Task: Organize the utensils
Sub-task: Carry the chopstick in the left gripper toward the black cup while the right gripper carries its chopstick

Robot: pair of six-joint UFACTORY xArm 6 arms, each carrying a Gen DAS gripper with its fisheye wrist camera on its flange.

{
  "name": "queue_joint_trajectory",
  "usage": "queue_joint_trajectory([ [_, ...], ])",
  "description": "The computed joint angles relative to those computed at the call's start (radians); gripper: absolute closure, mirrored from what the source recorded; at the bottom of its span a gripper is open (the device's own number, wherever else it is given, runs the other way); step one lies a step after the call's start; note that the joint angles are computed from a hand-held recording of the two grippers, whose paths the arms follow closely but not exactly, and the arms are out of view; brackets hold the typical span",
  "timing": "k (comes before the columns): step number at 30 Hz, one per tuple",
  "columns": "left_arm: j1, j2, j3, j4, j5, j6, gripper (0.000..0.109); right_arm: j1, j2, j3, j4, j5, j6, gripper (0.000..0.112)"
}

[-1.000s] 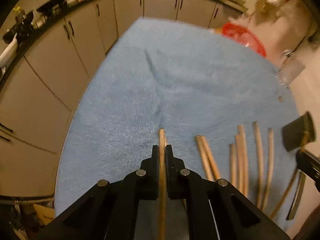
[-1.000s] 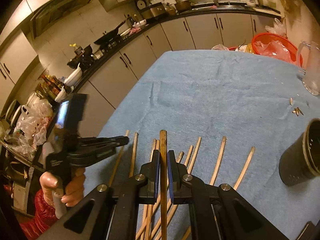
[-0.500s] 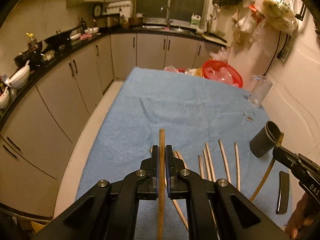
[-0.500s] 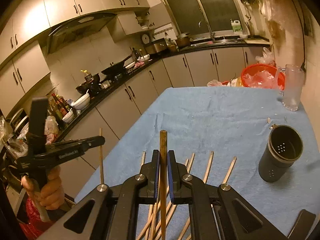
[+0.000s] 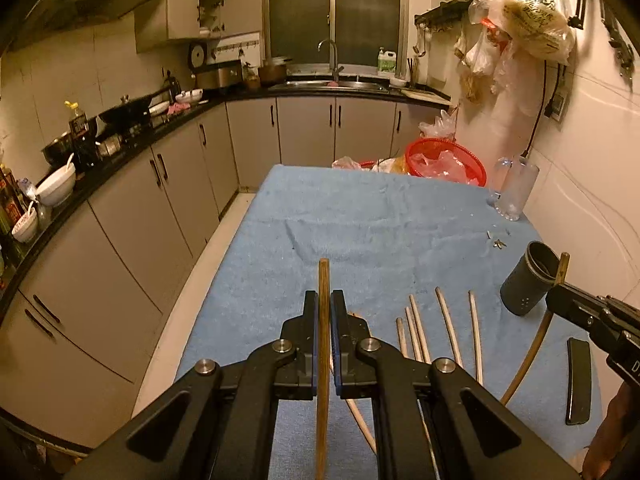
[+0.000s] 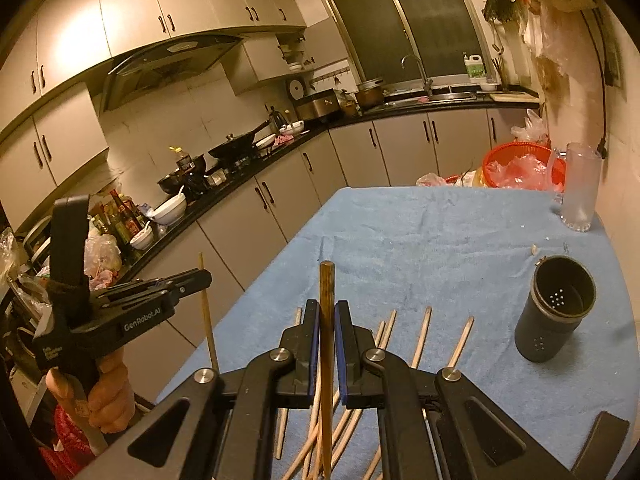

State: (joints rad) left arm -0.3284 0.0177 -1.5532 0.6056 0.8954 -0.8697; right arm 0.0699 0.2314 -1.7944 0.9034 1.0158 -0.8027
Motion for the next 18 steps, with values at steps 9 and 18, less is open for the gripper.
queue_joint_trajectory([
  [9,-0.057,-0.012,-0.007,0.160,0.050,-0.073,0.103,-0.012,-0.026,0.017,0.027,-0.006,-0.018,0.104],
  [18,-0.113,-0.013,-0.026,0.310,0.110,-0.142,0.103,-0.034,-0.051,0.029,0.064,-0.001,-0.045,0.104],
])
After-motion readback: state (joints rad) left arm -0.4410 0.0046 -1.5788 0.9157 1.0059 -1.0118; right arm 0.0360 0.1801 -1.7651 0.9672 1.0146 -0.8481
